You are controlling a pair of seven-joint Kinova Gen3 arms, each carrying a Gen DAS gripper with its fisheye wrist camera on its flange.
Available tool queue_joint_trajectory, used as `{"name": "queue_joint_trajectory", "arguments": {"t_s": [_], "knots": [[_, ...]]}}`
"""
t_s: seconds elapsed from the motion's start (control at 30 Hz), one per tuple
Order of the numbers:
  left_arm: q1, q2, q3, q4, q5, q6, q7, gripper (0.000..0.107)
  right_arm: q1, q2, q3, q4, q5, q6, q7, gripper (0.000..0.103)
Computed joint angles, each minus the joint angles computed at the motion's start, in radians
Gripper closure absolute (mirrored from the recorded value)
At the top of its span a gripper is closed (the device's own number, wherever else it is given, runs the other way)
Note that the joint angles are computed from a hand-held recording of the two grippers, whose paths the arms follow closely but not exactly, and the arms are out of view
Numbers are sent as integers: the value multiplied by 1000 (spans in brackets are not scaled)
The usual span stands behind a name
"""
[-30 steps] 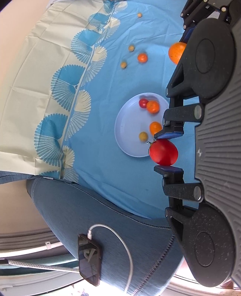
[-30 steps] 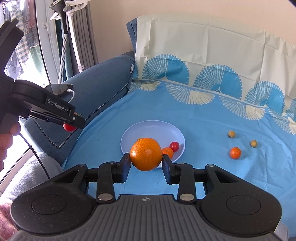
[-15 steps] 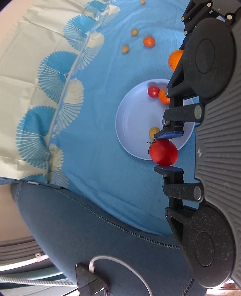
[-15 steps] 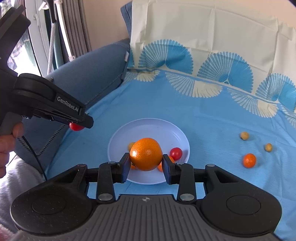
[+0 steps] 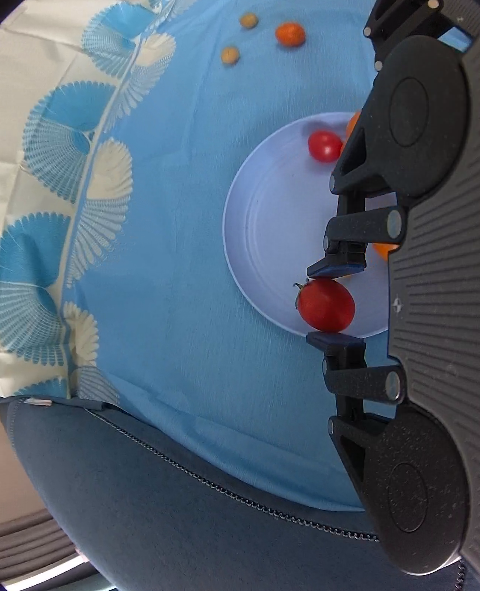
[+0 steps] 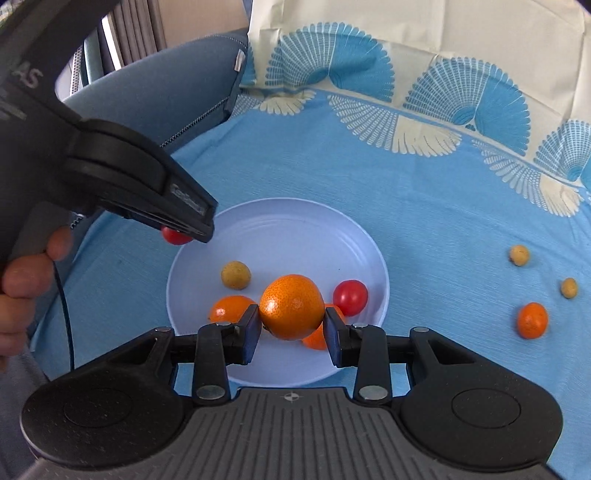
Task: Organize fruits
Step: 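Carry the tomato and mandarin over the plate and open both tools, then withdraw both open tools from the plate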
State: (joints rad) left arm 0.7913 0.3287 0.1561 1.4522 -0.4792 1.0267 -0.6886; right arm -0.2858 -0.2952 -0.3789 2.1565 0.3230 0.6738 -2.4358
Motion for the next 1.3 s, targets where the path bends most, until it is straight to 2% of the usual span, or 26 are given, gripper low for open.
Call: {"name": "queue_joint_trajectory", "arguments": {"t_s": [0.03,0.07,0.1,0.17,0.2,0.23,0.4,0.5,0.63,0.73,0.83,0.97,1.1,1.3], "knots": [[-10,0,0,3,5,-13,-11,55,1,8,7,2,1,-13,3,64],[-22,1,10,-2,5,-11,-17,24,-5,10,22,4,-7,-26,18,64],[-19,-4,5,-1,-5,-13,-6,4,-5,8,30,7,-10,-39,27,63],[16,-43,-25,36,-52,-47,41,5,3,-9,27,12,0,-58,34,45],[14,-58,-15,44,-66,-48,45,5,15,-24,13,14,13,-61,27,33],[8,-70,-2,42,-66,-32,33,5,24,-40,-2,11,20,-51,22,26],[19,-171,50,90,-75,49,95,5,5,-136,10,-29,-78,81,80,14],[21,-241,103,133,-68,110,157,5,1,-205,-2,-53,-154,183,100,10],[20,-330,184,197,-48,179,239,5,50,-290,-118,-116,-192,321,66,6],[16,-386,252,234,-61,206,297,5,107,-359,-205,-152,-194,383,39,3],[11,-417,329,246,-110,241,352,5,151,-425,-254,-177,-205,424,55,1],[4,-447,402,241,-153,277,410,5,198,-503,-274,-201,-235,466,90,1],[11,-436,473,212,-204,337,450,5,241,-575,-277,-231,-260,508,131,1],[51,-436,502,185,-242,393,478,5,286,-660,-244,-254,-300,547,199,1]]}}
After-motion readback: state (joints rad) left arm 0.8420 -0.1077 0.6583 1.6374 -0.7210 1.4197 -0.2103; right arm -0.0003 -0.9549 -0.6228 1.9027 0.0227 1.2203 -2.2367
